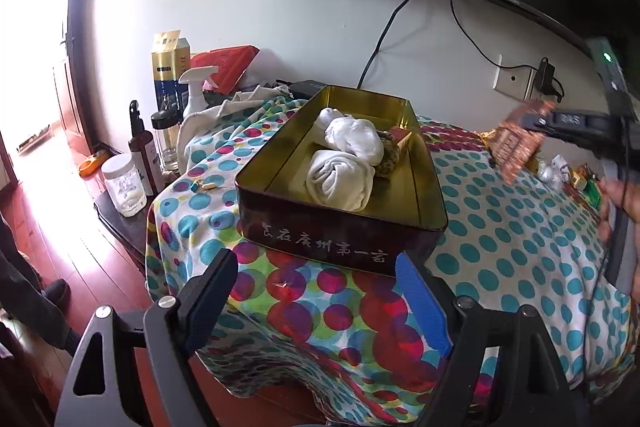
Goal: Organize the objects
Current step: 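Carry the brown coffee bag into the gold tin and open the right gripper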
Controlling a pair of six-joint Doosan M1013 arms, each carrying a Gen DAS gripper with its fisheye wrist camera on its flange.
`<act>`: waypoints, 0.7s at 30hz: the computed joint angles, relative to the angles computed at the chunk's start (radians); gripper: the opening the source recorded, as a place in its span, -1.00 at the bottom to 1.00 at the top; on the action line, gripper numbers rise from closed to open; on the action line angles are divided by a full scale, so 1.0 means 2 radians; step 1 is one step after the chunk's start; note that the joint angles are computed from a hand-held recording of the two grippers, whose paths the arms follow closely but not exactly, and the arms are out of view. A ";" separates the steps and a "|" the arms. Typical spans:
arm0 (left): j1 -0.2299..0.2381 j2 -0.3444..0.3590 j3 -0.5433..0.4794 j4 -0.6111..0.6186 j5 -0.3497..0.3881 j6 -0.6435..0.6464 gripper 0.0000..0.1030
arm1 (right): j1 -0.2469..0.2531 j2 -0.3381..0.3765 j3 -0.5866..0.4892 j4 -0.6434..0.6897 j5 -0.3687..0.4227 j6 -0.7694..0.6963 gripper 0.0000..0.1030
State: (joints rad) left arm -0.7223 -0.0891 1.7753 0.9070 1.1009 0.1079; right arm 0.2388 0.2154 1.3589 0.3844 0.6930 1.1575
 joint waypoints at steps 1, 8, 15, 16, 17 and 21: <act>0.001 -0.001 0.001 -0.003 -0.005 0.003 0.62 | 0.002 0.001 -0.002 -0.005 0.002 0.005 -0.56; 0.003 -0.008 0.003 -0.002 -0.023 -0.006 0.62 | -0.010 -0.001 0.008 0.013 0.000 0.021 -0.62; 0.010 -0.006 0.000 -0.020 -0.014 0.001 0.62 | 0.023 0.006 -0.024 0.053 -0.004 -0.038 -0.62; 0.010 -0.006 0.001 -0.021 -0.013 -0.002 0.62 | 0.028 0.008 -0.029 0.056 -0.002 -0.042 -0.62; 0.011 -0.007 0.001 -0.021 -0.013 -0.003 0.62 | 0.034 0.011 -0.034 0.060 -0.001 -0.044 -0.62; 0.014 -0.007 0.001 -0.027 -0.014 -0.001 0.62 | 0.061 0.029 -0.058 0.046 0.007 -0.043 -0.62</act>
